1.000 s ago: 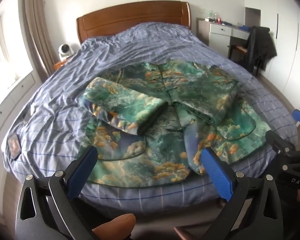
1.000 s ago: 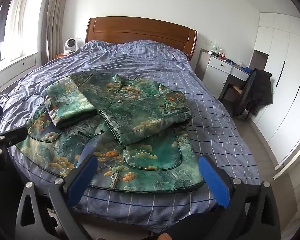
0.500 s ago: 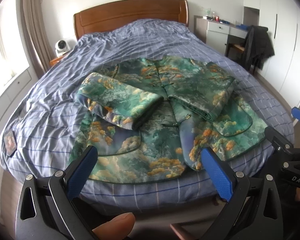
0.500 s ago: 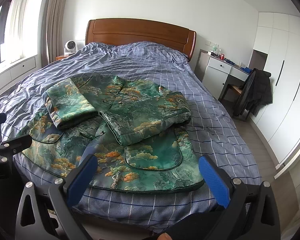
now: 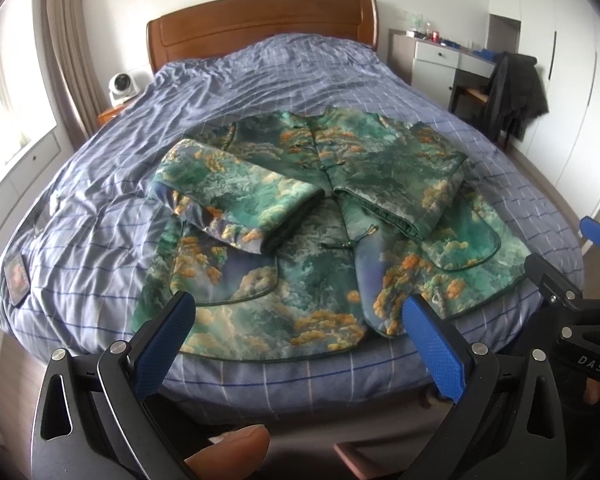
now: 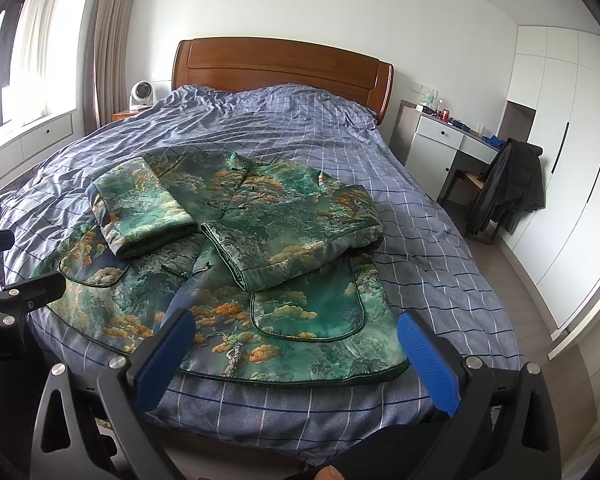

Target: Fold large clothes

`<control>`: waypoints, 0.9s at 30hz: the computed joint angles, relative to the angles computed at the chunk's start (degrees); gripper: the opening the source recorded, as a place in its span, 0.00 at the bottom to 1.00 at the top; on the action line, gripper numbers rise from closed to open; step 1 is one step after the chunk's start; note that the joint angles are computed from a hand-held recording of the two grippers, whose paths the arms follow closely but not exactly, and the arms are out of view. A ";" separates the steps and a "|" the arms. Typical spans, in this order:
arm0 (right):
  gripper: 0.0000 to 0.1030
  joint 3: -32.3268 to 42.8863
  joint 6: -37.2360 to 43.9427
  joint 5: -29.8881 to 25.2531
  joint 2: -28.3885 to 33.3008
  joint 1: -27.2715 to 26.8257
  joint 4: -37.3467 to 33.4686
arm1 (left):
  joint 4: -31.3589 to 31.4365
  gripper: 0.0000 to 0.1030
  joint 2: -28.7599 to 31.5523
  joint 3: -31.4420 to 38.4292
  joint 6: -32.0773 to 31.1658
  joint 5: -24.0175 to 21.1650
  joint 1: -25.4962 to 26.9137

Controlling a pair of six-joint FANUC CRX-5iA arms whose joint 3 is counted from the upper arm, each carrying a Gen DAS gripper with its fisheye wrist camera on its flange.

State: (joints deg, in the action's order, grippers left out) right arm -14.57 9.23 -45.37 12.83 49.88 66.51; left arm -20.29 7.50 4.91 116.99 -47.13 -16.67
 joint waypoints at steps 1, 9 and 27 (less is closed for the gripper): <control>1.00 -0.09 -0.18 -0.01 -0.03 0.05 0.21 | -0.14 1.00 -0.05 -0.06 0.18 0.03 -0.09; 1.00 -0.36 -0.49 0.21 -0.32 0.14 0.52 | 0.68 1.00 0.00 0.20 -0.81 -0.20 0.29; 1.00 -0.61 -0.49 0.23 -0.40 0.21 0.85 | 0.70 1.00 -0.18 -0.17 -0.98 0.12 0.43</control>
State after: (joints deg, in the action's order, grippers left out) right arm -15.18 8.74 -45.14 12.42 50.09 67.36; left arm -19.59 7.31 4.74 116.02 -47.01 -16.24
